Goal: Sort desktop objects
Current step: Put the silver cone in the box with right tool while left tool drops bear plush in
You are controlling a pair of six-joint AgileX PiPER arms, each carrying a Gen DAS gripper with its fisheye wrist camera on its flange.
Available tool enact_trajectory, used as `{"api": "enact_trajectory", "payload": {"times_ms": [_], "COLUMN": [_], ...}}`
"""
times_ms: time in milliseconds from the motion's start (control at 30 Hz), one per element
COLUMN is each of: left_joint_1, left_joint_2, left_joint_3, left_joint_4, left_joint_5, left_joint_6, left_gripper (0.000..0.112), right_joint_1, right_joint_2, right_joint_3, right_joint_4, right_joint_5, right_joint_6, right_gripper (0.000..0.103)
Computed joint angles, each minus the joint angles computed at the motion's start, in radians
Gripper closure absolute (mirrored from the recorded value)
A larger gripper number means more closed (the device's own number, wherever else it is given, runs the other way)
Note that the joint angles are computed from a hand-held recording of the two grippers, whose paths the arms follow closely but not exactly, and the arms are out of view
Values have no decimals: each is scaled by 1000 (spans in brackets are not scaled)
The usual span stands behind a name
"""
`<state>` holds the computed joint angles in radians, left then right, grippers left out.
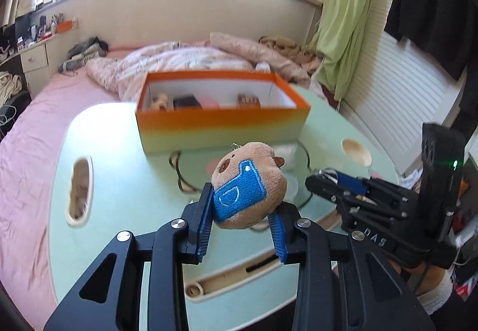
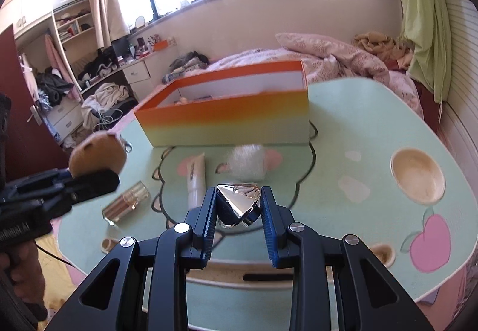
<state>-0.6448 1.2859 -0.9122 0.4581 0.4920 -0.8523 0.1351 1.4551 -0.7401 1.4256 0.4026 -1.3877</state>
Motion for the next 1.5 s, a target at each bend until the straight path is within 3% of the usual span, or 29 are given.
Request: {"api": "enact_trajectory", "payload": {"times_ms": [133, 267, 467, 567, 767, 867, 900, 967, 1067, 1133, 1300, 1433, 1500], "left_joint_1": [52, 147, 238, 279, 317, 335, 343, 362, 386, 390, 404, 399, 390], "left_joint_2": [39, 122, 311, 407, 554, 608, 607, 585, 546, 500, 360, 279, 251], "left_joint_3": [-93, -228, -460, -555, -700, -764, -760, -728, -677, -629, -486, -390, -345], "left_joint_4": [-10, -178, -283, -380, -441, -450, -453, -480, -512, -505, -546, -528, -491], "left_joint_5": [26, 39, 95, 114, 185, 221, 210, 174, 124, 103, 59, 40, 34], "left_joint_6": [59, 226, 357, 447, 517, 517, 512, 521, 532, 527, 556, 524, 484], "left_gripper": [77, 77, 77, 77, 76, 72, 72, 65, 55, 55, 55, 55, 55], "right_joint_1": [11, 24, 68, 88, 113, 106, 105, 96, 66, 51, 3, -6, -23], "right_joint_2": [20, 90, 287, 382, 563, 613, 620, 611, 570, 521, 446, 446, 409], "right_joint_3": [-90, -248, -577, -706, -954, -1027, -1039, -1028, -970, -905, -814, -827, -762], "right_joint_4": [-98, -228, -572, -698, -870, -854, -866, -868, -745, -708, -607, -665, -543], "right_joint_5": [-2, 5, 64, 95, 192, 220, 217, 193, 182, 148, 155, 178, 155], "right_joint_6": [108, 251, 625, 759, 949, 971, 990, 1023, 937, 903, 805, 868, 759], "right_gripper": [76, 76, 76, 76, 76, 71, 58, 41, 41, 41, 41, 42, 42]}}
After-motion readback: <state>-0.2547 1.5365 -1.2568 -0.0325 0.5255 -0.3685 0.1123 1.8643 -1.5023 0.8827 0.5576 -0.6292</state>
